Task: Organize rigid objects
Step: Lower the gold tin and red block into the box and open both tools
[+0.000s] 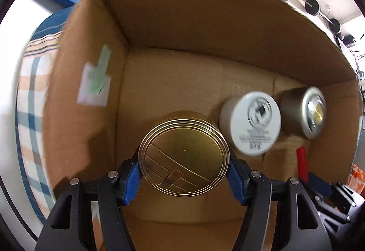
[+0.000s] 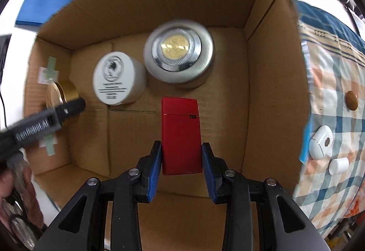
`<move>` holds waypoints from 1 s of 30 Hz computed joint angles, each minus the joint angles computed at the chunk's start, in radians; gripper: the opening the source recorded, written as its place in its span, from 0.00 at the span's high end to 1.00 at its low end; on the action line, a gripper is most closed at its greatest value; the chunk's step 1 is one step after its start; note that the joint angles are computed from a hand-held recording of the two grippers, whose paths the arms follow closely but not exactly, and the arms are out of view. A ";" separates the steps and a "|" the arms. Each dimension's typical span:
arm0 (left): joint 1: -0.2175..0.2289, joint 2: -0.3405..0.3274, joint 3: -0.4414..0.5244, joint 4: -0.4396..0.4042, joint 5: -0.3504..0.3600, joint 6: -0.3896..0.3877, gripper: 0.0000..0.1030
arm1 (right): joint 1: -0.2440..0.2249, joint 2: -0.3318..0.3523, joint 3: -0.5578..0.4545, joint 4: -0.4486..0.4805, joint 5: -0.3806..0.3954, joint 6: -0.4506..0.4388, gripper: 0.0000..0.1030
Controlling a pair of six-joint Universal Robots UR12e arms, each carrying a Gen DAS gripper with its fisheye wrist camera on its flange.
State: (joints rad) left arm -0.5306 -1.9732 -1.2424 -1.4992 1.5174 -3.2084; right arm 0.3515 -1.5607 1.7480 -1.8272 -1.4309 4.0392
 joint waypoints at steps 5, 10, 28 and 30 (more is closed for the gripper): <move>-0.010 -0.041 0.037 -0.010 0.021 0.022 0.39 | -0.003 0.026 -0.003 0.017 -0.023 0.005 0.65; -0.010 -0.062 0.055 -0.013 0.017 0.027 0.39 | -0.013 0.042 -0.002 0.020 -0.017 0.006 0.65; 0.002 -0.030 0.050 -0.073 -0.012 0.006 0.21 | -0.024 0.074 -0.033 0.070 -0.001 0.011 0.48; -0.003 -0.012 0.040 -0.071 -0.003 0.010 0.14 | -0.022 0.070 -0.037 0.056 0.003 0.013 0.38</move>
State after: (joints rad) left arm -0.5333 -1.9852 -1.2021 -1.5698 1.5139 -3.1988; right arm 0.3299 -1.4909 1.7111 -1.7712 -1.4278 4.0522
